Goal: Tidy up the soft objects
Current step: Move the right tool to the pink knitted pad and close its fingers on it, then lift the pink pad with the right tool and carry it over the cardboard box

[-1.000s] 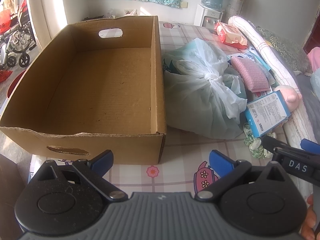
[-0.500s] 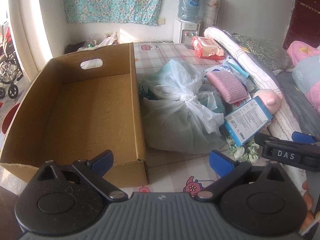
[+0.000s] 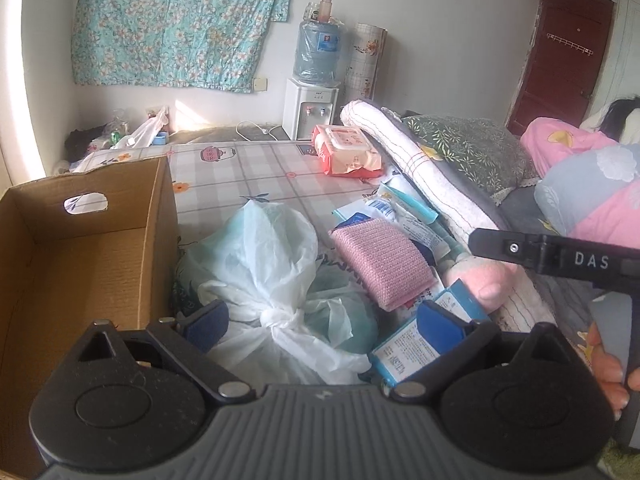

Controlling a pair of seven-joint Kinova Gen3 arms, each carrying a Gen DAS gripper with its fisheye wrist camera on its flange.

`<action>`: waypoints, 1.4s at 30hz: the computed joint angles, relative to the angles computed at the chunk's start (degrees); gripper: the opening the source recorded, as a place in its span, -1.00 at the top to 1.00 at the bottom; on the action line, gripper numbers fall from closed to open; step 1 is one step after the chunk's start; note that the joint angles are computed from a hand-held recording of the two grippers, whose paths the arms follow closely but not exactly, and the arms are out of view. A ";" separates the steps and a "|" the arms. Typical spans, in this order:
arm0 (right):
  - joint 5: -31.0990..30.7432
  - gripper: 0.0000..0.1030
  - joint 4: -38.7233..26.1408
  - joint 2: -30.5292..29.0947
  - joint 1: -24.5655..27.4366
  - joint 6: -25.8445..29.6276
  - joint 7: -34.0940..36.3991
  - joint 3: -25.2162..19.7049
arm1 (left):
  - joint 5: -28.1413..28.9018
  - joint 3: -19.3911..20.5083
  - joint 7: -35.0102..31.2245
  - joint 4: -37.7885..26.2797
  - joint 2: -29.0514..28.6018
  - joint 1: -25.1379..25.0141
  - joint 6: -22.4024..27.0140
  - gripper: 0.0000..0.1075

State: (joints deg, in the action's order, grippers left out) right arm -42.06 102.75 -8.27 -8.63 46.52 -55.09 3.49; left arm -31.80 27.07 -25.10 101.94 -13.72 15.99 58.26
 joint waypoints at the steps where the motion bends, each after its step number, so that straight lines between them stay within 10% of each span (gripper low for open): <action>1: 0.24 -0.94 -2.41 2.34 -0.05 2.10 -0.24 0.32 | -1.12 0.64 0.85 -0.02 0.99 -0.33 -0.90 -0.79; 10: 2.97 -0.08 -23.00 21.91 4.78 19.89 -7.41 -4.38 | -1.01 -5.41 -2.81 -4.14 9.44 4.18 -4.87 -0.15; 26: 4.26 0.07 -35.09 35.10 10.08 28.74 -11.76 -12.19 | 16.97 -17.18 -18.36 -13.69 20.07 5.88 -3.30 0.08; 42: -1.55 0.22 -29.45 27.05 12.31 26.38 -10.06 -12.29 | 10.86 -16.33 -13.47 -11.97 14.89 8.24 -4.95 0.00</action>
